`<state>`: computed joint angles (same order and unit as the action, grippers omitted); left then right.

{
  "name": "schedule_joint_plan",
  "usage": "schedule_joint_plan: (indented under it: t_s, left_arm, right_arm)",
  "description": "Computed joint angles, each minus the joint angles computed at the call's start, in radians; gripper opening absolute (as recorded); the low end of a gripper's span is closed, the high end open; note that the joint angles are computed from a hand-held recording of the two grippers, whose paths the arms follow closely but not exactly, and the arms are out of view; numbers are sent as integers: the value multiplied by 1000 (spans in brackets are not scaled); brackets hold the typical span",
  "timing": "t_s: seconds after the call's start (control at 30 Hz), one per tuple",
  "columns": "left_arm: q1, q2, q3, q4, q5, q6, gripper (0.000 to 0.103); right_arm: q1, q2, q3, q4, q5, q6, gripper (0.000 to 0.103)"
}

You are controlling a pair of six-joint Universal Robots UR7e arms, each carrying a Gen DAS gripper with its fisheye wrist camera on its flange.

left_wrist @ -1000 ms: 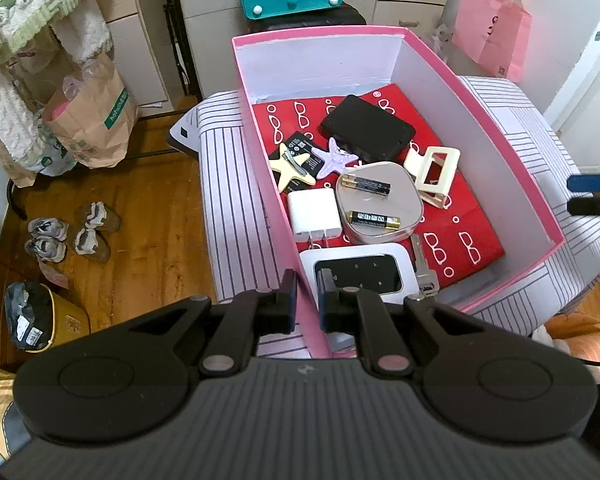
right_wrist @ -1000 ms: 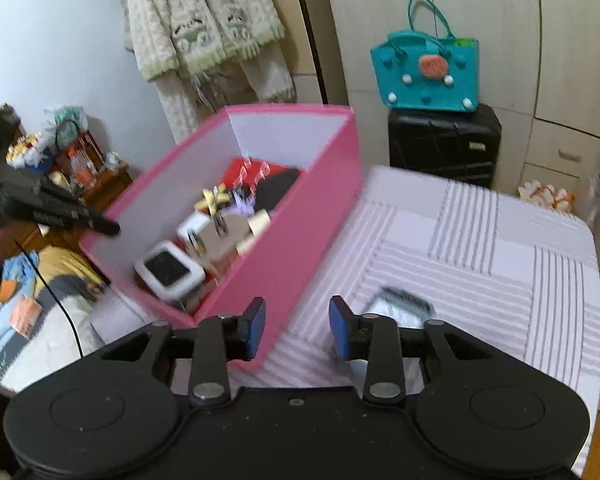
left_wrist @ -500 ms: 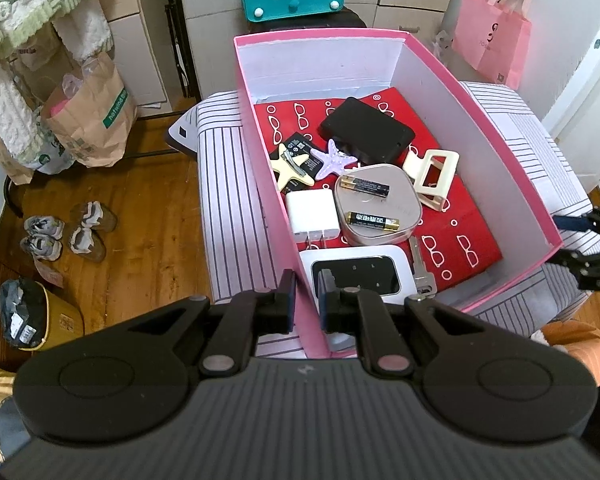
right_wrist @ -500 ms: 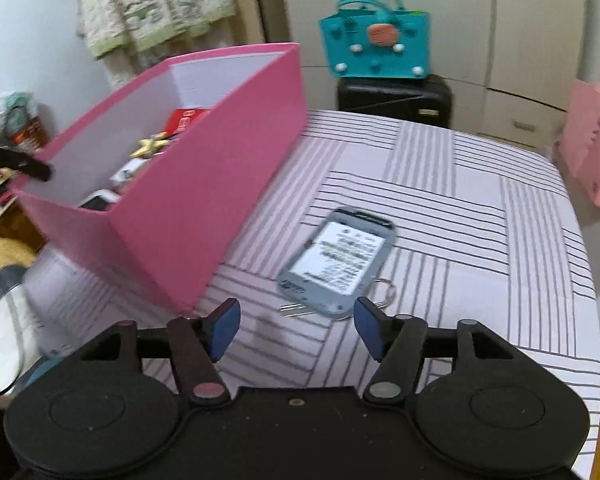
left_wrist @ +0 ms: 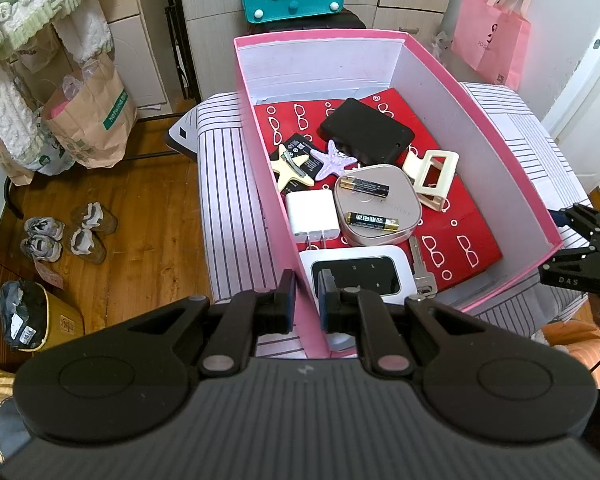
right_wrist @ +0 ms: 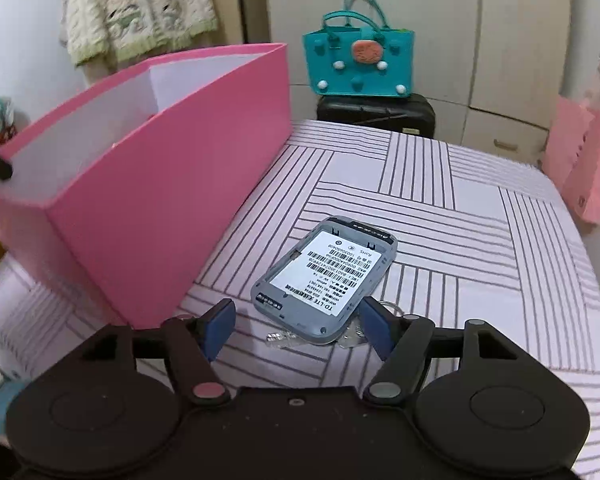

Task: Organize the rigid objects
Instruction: 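Close the right gripper on the grey phone's edge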

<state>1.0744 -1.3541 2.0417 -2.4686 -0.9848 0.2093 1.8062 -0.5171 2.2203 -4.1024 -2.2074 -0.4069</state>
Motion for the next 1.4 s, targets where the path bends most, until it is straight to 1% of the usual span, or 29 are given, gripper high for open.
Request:
schedule_joint_plan:
  t_s: [0.07,0.1,0.13,0.17,0.2,0.3,0.37,0.43,0.47,0.57,0.63,0.67,0.7,0.77,0.83,0.9,0.93,0.97,1.0,1.03,1.07,1.17,1.2,1.23,1.27,1.3,1.33,1.37,1.4]
  left_arm:
    - [0,0,0,1,1,-3,11]
    - [-1,-1,0,2,1,-2,11]
    - [0,-1,0,3,0,-2,11]
    - [0,-1,0,3,0,-2,11]
    - [0,-1,0,4,0,-3,11]
    - [0,-1,0,2,0,-3,11]
    - [-1,-1,0,3,0,-2,11]
    - [-1,-1,-1,4,0,-5,11]
    - [-1,0,0,3,-1,-5,11]
    - [-1,0,0,3,2,-3,11]
    - [-1,-2,-1,6,2,-5,11]
    - [-1,-1,0,5,3,-5,11]
    - [-1,-2,-1,7,3,-7,11]
    - [-1,-2,0,4,3,-8,11]
    - [-1,-2,-1,6,2,-7,11]
    - [1,-3,-1,7,-2,-9,11]
    - [1,-3,-2,9,-3,-11,11]
    - [1,-4,-1,8,-2,-12,11]
    - [1,-4,-2,9,-2,-11,11]
    - [2,-3,-3,9,-2,-11,11]
    - [2,-3,-3,9,-3,-12,11]
    - [2,-3,-3,11,-3,-11,11]
    - [1,-3,-3,11,-2,-10,11]
    - [1,-3,-3,10,-1,-7,11]
    - [1,-2,-3,10,0,-5,11]
    - [1,-1,-3,10,1,-3,11]
    - [1,0,-3,10,4,-2,11]
    - [0,1,-3,9,6,-3,11]
    - [0,3,-2,6,8,-6,11]
  right_arm:
    - [4,17,-14,-15,-13,1,76]
    - [7,26,-24,-19,-24,-4,78]
    - [9,35,-34,-25,-32,-10,81]
    - [8,40,-40,-27,-32,-14,87]
    - [3,43,-46,-27,-24,-14,90]
    - [3,56,-73,-29,-43,-32,90]
    - [-6,56,-81,-29,-34,-45,91]
    - [-24,36,-79,4,-13,-26,92]
    - [-31,36,-82,-4,-4,-36,93]
    - [-40,35,-101,7,-14,-63,93]
    - [-49,12,-95,39,2,-57,92]
    - [-56,-2,-90,51,13,-51,87]
    - [-62,-15,-84,62,27,-47,78]
    - [-83,-47,-65,71,78,-64,67]
    - [-101,-84,-49,108,120,-74,65]
    - [-110,-94,-45,105,142,-139,66]
    - [-107,-96,-49,118,129,-177,66]
    - [-98,-97,-57,140,105,-191,66]
    - [-89,-96,-61,155,83,-200,70]
    - [-81,-102,-61,179,69,-195,74]
    - [-70,-111,-62,219,46,-174,82]
    - [-49,-134,-63,332,-1,-112,82]
    - [-49,-136,-63,338,-2,-92,82]
    - [-53,-147,-63,364,4,-54,83]
    - [-60,-160,-62,386,17,-27,83]
    - [-61,-167,-69,404,13,-10,83]
    - [-59,-166,-79,414,-1,3,82]
    - [-56,-160,-86,410,-18,10,75]
    - [-52,-152,-95,399,-33,1,64]
